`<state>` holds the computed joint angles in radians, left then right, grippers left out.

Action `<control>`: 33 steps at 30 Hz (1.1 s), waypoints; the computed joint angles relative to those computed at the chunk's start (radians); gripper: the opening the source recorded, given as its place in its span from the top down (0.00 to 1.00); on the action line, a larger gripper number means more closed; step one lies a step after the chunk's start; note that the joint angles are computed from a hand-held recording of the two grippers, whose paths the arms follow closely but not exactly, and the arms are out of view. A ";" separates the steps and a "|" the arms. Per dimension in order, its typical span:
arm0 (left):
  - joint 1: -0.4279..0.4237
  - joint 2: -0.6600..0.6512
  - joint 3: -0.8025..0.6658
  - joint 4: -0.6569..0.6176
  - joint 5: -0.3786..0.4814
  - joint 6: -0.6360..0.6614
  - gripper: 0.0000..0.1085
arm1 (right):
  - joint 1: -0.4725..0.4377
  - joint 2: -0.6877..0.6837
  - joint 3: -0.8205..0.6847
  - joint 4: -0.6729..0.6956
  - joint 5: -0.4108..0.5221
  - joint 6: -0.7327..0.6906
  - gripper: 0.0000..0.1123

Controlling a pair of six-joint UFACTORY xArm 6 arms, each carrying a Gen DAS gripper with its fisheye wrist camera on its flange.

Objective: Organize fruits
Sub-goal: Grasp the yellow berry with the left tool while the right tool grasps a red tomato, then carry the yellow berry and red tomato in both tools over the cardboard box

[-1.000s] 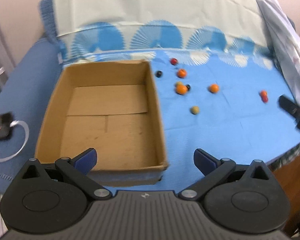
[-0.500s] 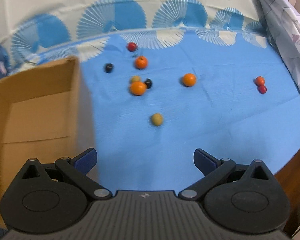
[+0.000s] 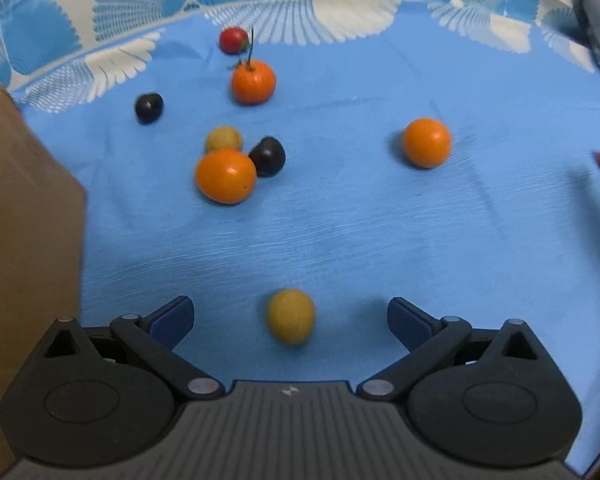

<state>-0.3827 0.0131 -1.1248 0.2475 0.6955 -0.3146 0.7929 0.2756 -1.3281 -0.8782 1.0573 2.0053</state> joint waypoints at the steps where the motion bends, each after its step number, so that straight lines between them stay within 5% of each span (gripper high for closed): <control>1: 0.003 0.013 -0.002 0.003 -0.005 -0.001 0.05 | -0.013 0.021 -0.012 0.013 -0.007 -0.016 0.09; 5: 0.026 -0.003 0.061 -0.026 -0.114 -0.003 0.05 | 0.021 0.111 -0.094 -0.055 0.117 -0.030 0.09; 9: 0.021 0.000 0.045 -0.010 -0.092 -0.005 0.11 | 0.021 0.098 -0.080 -0.067 0.113 -0.036 0.09; 10: 0.023 -0.004 0.043 -0.031 -0.089 0.005 0.16 | 0.019 0.087 -0.070 -0.067 0.102 -0.040 0.14; 11: 0.026 -0.015 0.050 -0.035 -0.097 -0.005 0.32 | 0.025 0.081 -0.064 -0.077 0.103 -0.034 0.19; 12: 0.021 -0.032 0.061 -0.022 -0.100 -0.023 0.52 | 0.029 0.079 -0.063 -0.091 0.109 -0.035 0.36; 13: 0.022 -0.037 0.061 -0.032 -0.102 -0.010 0.62 | 0.040 0.065 -0.051 -0.099 0.113 -0.037 0.61; 14: 0.020 -0.044 0.061 -0.054 -0.095 0.009 0.74 | 0.038 0.056 -0.040 -0.104 0.099 -0.038 0.70; 23: 0.041 -0.162 0.105 -0.142 -0.100 0.054 0.74 | 0.128 -0.034 -0.009 -0.122 0.123 0.030 0.70; 33: 0.074 -0.430 0.153 -0.207 0.066 0.165 0.74 | 0.338 -0.014 -0.210 -0.158 0.177 0.048 0.70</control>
<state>-0.3090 -0.4167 -0.9719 0.0402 0.7615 -0.1500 1.1305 0.2613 -1.5381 -1.0357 1.2347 2.0535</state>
